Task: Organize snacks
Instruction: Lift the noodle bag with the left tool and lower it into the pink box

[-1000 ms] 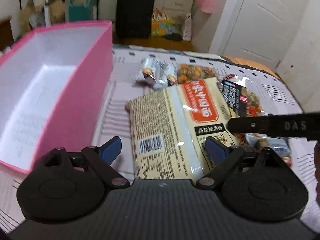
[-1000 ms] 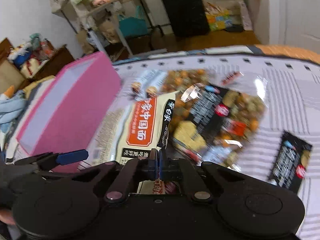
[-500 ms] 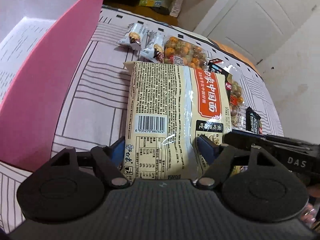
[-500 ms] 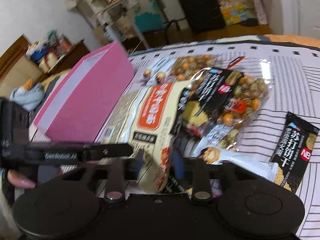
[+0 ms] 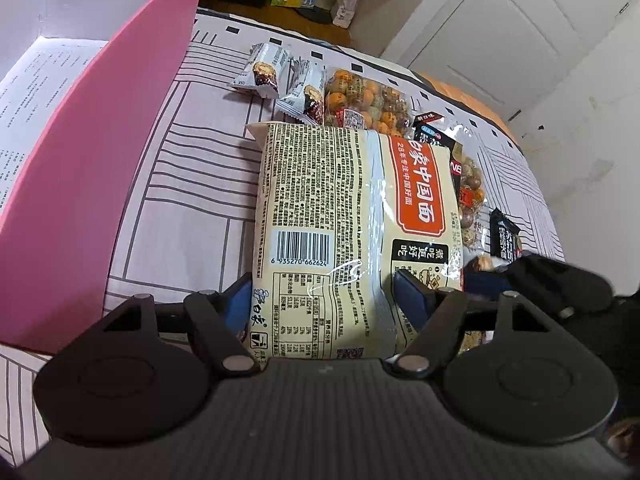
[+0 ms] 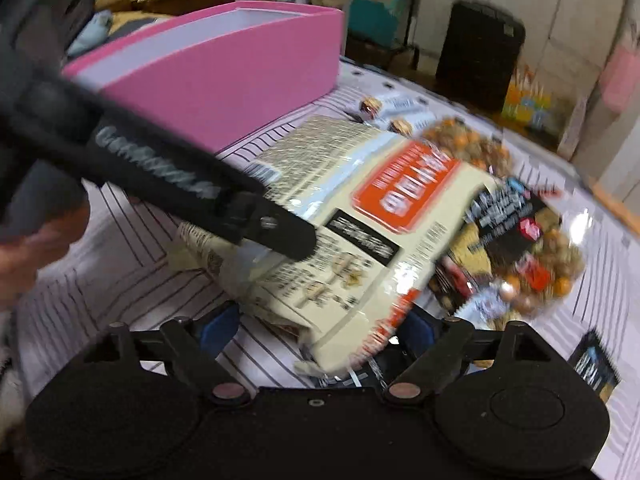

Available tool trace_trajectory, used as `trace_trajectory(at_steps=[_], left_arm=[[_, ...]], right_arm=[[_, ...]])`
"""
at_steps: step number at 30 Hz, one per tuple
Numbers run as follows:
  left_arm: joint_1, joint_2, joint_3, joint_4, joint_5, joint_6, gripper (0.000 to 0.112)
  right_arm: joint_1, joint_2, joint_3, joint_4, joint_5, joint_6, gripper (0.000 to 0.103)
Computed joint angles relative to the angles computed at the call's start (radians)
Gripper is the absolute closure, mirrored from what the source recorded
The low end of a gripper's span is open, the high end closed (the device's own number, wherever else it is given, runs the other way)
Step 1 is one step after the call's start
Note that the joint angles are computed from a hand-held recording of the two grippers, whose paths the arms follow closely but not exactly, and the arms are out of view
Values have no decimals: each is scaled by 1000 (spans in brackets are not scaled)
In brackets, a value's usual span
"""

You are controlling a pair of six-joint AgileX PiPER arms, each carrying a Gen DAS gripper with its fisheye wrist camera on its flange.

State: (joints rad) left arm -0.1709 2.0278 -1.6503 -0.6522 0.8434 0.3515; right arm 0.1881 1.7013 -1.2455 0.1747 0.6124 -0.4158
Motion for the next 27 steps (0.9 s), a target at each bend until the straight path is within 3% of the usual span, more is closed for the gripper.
trace_trajectory(at_steps=[4,12,17,18,20,27], left_arm=[[-22,-51,81,4,-85,62,40],[-13,-134,112,35,-6,142,40],[-9,-220,168,62,-4,171,40],[-4,-232,171,65,7,174,40],[13,-250,162,70,57,173,40],[85,-334,180,61,188,210,40]], right_arm=[[86,-26,44,-239,-56,272,13],[199,-129,96,-475,-17,605,13],[272,-170,82,-541,55,725,14],[300,-173,64,-564,101,751,14],[334,-169,22,-578,172,767,14],[401,-195,-61,-528,302,733,15]])
